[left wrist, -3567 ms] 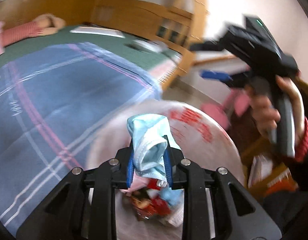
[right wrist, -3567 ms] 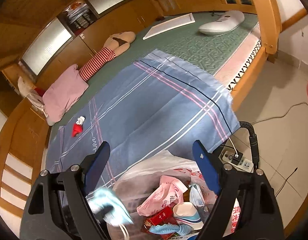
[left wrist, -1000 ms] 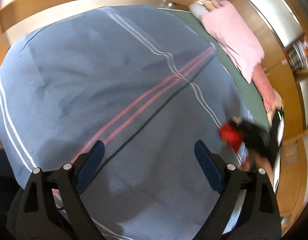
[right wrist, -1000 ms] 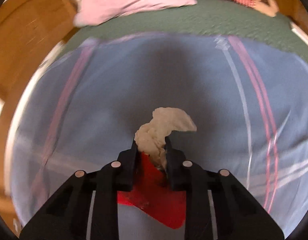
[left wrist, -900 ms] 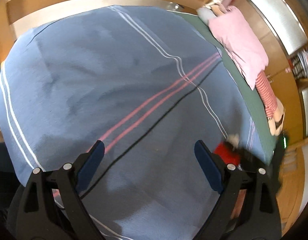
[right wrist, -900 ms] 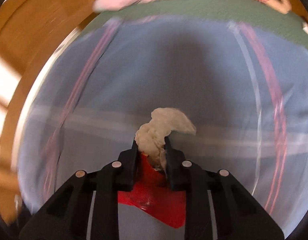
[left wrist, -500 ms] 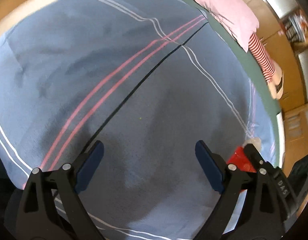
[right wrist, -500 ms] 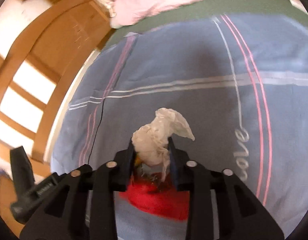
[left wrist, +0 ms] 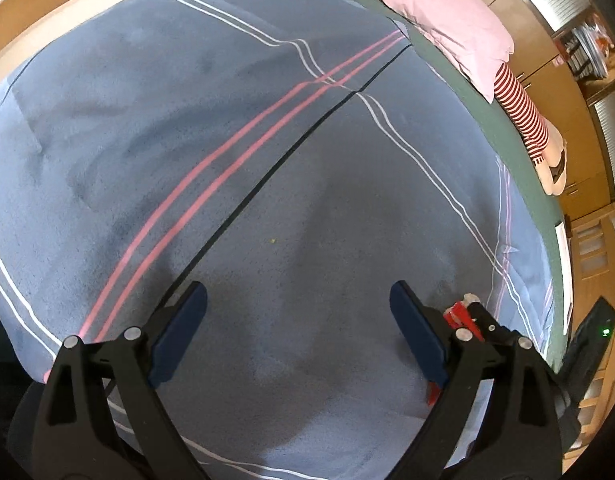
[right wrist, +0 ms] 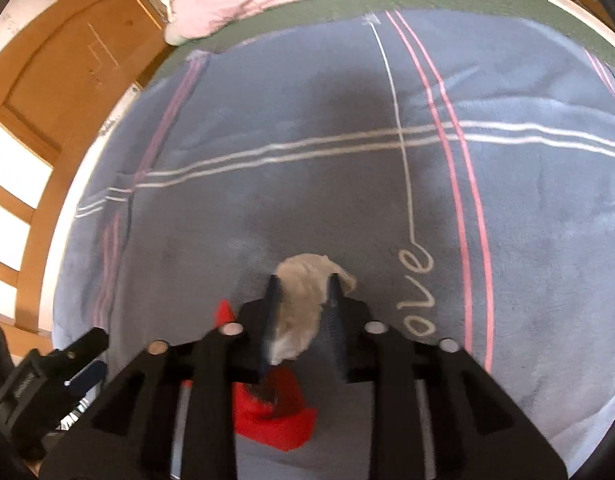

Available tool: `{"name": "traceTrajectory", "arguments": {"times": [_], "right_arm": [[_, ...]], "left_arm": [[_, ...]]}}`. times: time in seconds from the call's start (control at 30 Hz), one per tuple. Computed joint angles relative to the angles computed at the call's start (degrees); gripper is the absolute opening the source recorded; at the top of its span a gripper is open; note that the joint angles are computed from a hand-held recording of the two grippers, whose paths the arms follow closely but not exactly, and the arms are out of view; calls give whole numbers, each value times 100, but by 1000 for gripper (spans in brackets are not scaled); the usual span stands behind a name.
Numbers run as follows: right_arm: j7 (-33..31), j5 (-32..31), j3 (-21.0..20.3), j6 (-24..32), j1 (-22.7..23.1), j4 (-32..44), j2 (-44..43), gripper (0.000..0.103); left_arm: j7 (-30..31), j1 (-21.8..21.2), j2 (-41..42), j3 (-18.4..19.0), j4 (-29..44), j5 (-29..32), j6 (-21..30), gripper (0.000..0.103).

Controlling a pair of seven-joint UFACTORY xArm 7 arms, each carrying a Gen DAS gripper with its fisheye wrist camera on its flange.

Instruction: Collect trash

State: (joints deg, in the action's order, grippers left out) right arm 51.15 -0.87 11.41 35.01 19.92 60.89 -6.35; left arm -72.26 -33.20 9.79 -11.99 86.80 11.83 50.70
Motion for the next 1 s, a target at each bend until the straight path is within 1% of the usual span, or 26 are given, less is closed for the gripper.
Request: {"name": "traceTrajectory", "arguments": {"times": [0.03,0.13,0.17,0.2,0.23,0.27,0.33,0.37,0.47,0.53,0.57,0.6,0.63,0.67,0.73,0.77,0.8,0.83,0.87,0.9,0.97,1.0], "right_arm": [[6,70,-5,-101,9,-59,-3,55],[125,-399,92,108,26,153,144,55],[48,-335,178,69,-59,112,112,54],[-204,-30,24,-134,97,42,102,36],[-313,108,-88,-194,215,24,102,18],[-219,6,22,-160,94,21,62,17],[345,-551,100,-161,-18,-111,-160,14],[771,-905,157,-130,-127,-225,-362,14],[1645,-1499,293,-16,-438,-619,-1005,14],[1795,-1436,275,-45,-536,-895,-1387,14],[1770,-1330,232,-34,-544,-1088,-1671,14],[1749,-1294,260,29,-584,-1163,-1816,14],[1712,-1270,298,169,-615,-1243,-2007,14],[1627,-1231,326,359,-611,-1333,-2236,14],[1530,-1161,419,586,-632,-1421,-2502,14],[1490,-1127,467,696,-631,-1460,-2628,14],[1452,-1097,531,837,-615,-1489,-2757,14],[1418,-1072,588,962,-602,-1516,-2882,14],[1388,-1049,630,1035,-596,-1545,-2975,14],[1375,-1038,706,1118,-577,-1575,-3083,14],[1359,-1013,826,1216,-555,-1595,-3177,14],[1352,-997,887,1277,-532,-1605,-3205,14]], "left_arm": [[-32,12,-22,0,-44,-59,-24,92],[-113,45,-71,4,-129,-128,-20,92],[-103,64,-38,10,-105,-139,-29,92],[-110,65,-33,9,-99,-136,-22,92],[-106,64,-14,9,-82,-122,-16,92],[-80,65,-39,6,-117,-119,-28,92],[43,57,5,-18,-73,-111,-120,92],[151,47,64,-34,-6,-120,-163,92],[1028,9,374,-162,353,-377,-380,92],[1742,-110,742,-250,837,-467,-371,94],[2138,-229,987,-278,1188,-419,-260,95],[2406,-360,1172,-261,1467,-340,-126,96],[2741,-572,1464,-231,1920,-125,153,96],[2906,-735,1621,-159,2172,11,330,96],[3285,-1120,2057,21,2834,348,889,96],[3419,-1260,2240,110,3117,413,1164,95],[3547,-1390,2427,196,3399,451,1478,93],[3707,-1565,2568,404,3569,403,1722,88],[3700,-1579,2532,372,3516,526,1727,88],[3704,-1621,2433,429,3366,572,1610,84],[3734,-1639,2277,455,3139,601,1431,65],[3716,-1637,2196,471,3018,627,1364,59]]}}
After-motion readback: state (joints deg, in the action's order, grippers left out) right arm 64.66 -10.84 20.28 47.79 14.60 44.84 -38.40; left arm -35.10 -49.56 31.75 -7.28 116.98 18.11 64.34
